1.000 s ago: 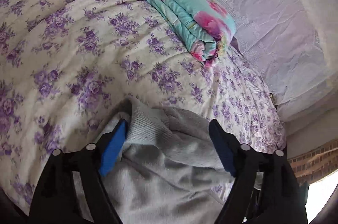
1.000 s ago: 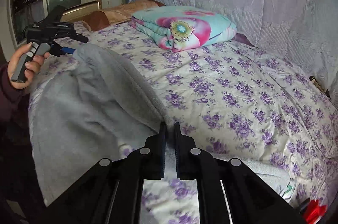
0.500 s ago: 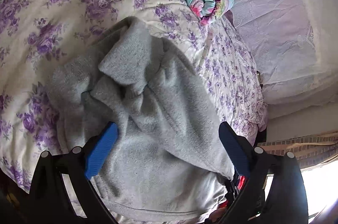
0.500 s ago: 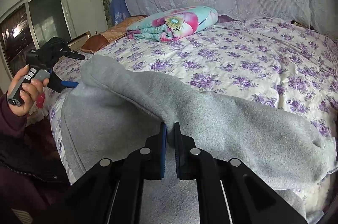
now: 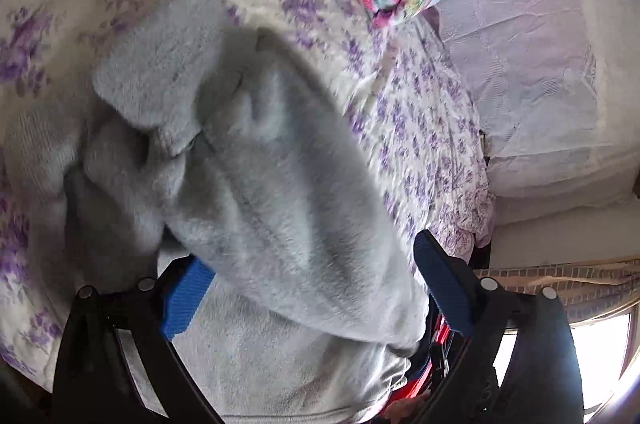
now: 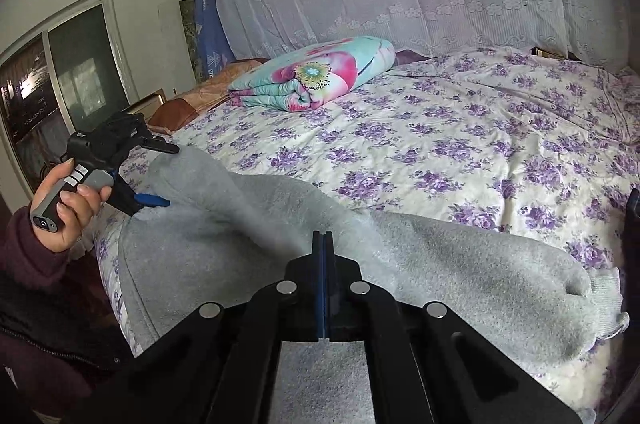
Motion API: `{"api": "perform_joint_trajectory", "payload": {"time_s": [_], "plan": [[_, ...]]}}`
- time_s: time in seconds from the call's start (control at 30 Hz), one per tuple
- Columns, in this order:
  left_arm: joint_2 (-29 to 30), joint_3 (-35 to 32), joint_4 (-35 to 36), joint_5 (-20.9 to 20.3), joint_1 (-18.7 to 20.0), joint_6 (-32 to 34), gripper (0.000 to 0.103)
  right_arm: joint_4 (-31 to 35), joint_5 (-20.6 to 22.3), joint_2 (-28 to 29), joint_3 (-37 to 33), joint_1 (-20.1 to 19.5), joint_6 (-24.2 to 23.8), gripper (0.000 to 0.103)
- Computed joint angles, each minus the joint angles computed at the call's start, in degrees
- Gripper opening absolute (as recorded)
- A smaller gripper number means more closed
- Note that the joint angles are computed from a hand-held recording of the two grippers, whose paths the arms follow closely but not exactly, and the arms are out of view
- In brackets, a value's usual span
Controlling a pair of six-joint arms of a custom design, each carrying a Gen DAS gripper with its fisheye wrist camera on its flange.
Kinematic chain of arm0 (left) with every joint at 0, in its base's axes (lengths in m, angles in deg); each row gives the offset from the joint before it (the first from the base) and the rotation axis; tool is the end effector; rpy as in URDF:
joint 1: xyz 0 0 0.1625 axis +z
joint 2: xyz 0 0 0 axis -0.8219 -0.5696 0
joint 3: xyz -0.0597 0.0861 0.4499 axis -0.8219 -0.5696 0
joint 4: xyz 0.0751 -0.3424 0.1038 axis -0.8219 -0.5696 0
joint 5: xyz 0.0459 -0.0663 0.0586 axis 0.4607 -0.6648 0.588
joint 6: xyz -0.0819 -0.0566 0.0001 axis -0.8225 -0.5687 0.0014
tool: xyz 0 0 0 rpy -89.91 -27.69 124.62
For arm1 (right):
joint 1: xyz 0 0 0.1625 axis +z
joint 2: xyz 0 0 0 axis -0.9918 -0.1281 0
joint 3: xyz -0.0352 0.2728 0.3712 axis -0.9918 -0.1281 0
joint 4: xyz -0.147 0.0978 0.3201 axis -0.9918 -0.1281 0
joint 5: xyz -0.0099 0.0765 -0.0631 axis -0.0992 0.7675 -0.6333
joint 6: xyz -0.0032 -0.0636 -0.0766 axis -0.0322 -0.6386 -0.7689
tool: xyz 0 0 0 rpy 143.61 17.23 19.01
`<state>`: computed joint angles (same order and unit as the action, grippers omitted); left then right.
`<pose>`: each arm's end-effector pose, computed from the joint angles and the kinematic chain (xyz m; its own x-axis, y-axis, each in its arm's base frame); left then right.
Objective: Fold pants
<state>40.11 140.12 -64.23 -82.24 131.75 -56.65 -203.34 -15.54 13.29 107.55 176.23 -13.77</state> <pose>-0.0511 -0.8394 0.2936 -0.9485 -0.2864 0.1356 -0.3162 0.8273 -0.4643 0.1618 -0.6997 0.1935 -0.8028 -0.3634 0.4727 -0.5852 0.6318 -0.5083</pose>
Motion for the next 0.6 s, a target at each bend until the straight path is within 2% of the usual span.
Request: {"api": "perform_joint_trajectory", "payload": {"time_s": [0.03, 0.07, 0.1, 0.17, 0.2, 0.23, 0.27, 0.3, 0.33, 0.37, 0.4, 0.47, 0.5, 0.53, 0.57, 0.6], "plan": [[0.11, -0.47, -1.3, 1.45, -0.21, 1.01, 0.088, 0.76, -0.35, 0.03, -0.18, -0.14, 0.41, 0.0], [0.42, -1.47, -1.16, 2.02, -0.19, 1.33, 0.079, 1.83, -0.54, 0.07, -0.27, -0.2, 0.57, 0.0], [0.79, -2.71, 0.16, 1.76, 0.02, 1.12, 0.074, 3.37, -0.39, -0.07, -0.18, -0.18, 0.82, 0.0], [1.25, -4.02, 1.99, 2.14, 0.02, 1.45, 0.072, 2.8, -0.41, -0.24, 1.33, 0.4, 0.91, 0.002], [1.35, -4.25, 2.6, 2.84, -0.15, 2.33, 0.071, 1.16, -0.72, -0.13, 2.52, 0.93, -0.66, 0.019], [1.53, -4.52, 3.08, 3.6, -0.33, 3.18, 0.07, -2.38, -2.15, 0.47, 3.99, 1.73, -3.33, 0.064], [1.65, -4.63, 3.3, 4.23, -0.49, 4.04, 0.07, -7.8, -3.98, 1.84, 5.38, 2.73, -7.24, 0.079], [2.01, -5.07, 3.56, 4.56, -0.55, 4.54, 0.07, -10.83, -5.75, 3.33, 5.77, 3.67, -11.58, 0.083], [2.25, -5.45, 3.74, 4.58, -0.5, 4.62, 0.07, -11.45, -8.29, 5.02, 4.98, 4.59, -14.64, 0.082], [2.51, -5.92, 3.98, 4.51, -0.35, 4.59, 0.07, -10.46, -10.63, 6.63, 3.41, 5.29, -16.05, 0.081], [2.82, -6.43, 4.08, 4.71, -0.33, 4.61, 0.069, -8.8, -12.18, 8.07, 1.58, 5.68, -16.18, 0.075], [3.41, -7.36, 3.97, 5.47, -0.5, 5.92, 0.07, -3.54, -16.07, 10.87, -3.23, 6.16, -15.3, 0.043], [3.58, -7.59, 3.43, 5.65, -0.63, 6.84, 0.067, 0.26, -18.06, 11.9, -6.0, 6.03, -13.07, 0.006], [3.6, -7.69, 2.93, 5.52, -0.78, 8.51, 0.057, 3.71, -17.66, 11.67, -7.28, 5.62, -9.18, 0.007], [3.61, -8.18, 3.23, 5.27, -1.02, 11.06, 0.024, 4.76, -15.52, 10.83, -7.3, 5.11, -6.26, 0.006], [3.36, -8.67, 4.09, 4.08, -1.17, 13.7, 0.013, 3.66, -13.89, 9.95, -6.47, 5.02, -5.51, 0.006]]}}
